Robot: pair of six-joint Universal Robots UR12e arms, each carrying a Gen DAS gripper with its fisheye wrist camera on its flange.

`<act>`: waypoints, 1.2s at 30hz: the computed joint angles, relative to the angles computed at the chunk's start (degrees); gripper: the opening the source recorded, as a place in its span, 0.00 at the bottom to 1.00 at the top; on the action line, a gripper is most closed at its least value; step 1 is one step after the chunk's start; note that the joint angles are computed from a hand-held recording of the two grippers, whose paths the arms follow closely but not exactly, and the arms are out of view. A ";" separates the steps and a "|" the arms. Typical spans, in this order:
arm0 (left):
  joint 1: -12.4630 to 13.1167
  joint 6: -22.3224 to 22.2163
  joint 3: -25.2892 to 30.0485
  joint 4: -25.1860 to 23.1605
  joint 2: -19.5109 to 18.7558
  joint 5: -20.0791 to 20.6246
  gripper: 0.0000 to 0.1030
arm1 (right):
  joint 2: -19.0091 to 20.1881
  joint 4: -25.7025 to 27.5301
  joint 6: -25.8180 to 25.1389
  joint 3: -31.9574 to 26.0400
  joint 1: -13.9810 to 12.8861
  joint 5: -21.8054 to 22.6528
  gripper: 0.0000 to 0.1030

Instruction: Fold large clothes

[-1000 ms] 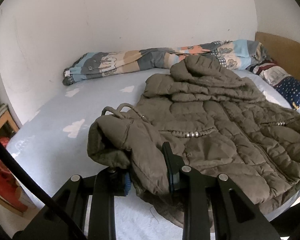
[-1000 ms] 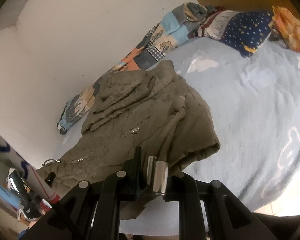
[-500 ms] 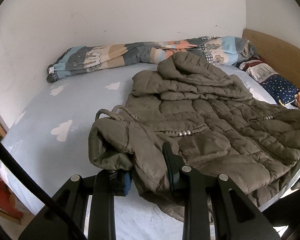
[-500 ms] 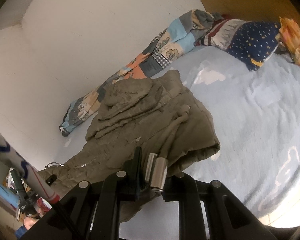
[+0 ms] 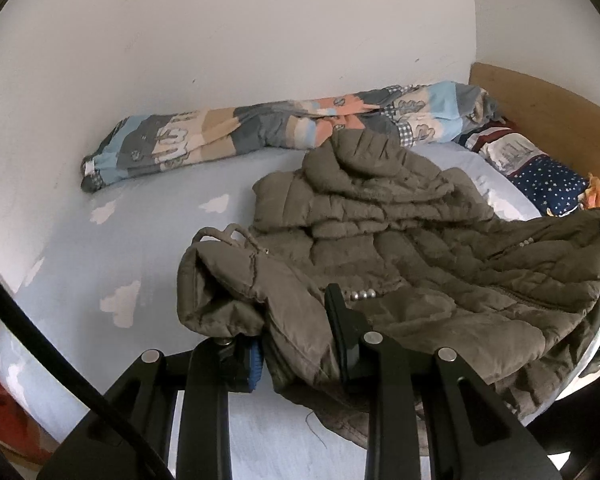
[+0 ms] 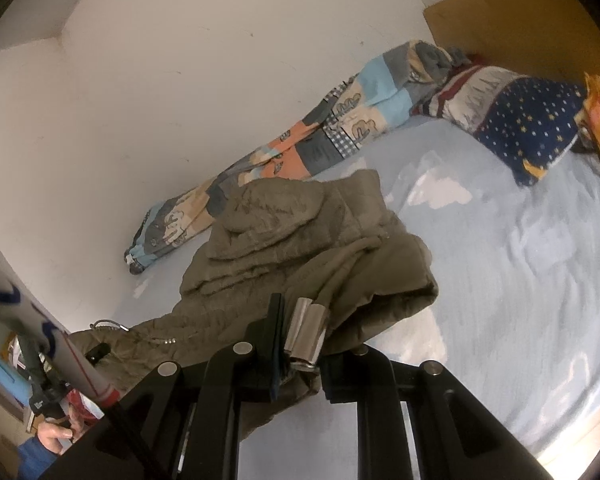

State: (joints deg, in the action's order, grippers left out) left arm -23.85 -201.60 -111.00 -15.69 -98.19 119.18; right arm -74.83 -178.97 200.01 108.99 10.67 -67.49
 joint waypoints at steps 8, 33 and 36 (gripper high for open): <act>1.70 2.62 3.78 0.27 -0.95 -1.59 0.27 | 1.32 1.94 -3.21 -3.88 0.71 -1.93 0.16; 9.73 3.19 22.18 -6.82 -11.78 -9.57 0.30 | 14.18 5.86 4.32 -23.67 -0.36 2.50 0.16; 12.18 1.07 24.97 -8.65 -13.08 -15.89 0.35 | 16.86 8.38 3.84 -27.74 -0.32 2.23 0.16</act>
State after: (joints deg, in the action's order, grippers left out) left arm -11.67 -200.54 -86.03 -24.34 -111.28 103.29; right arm -57.97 -170.59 203.85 81.25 10.36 -65.26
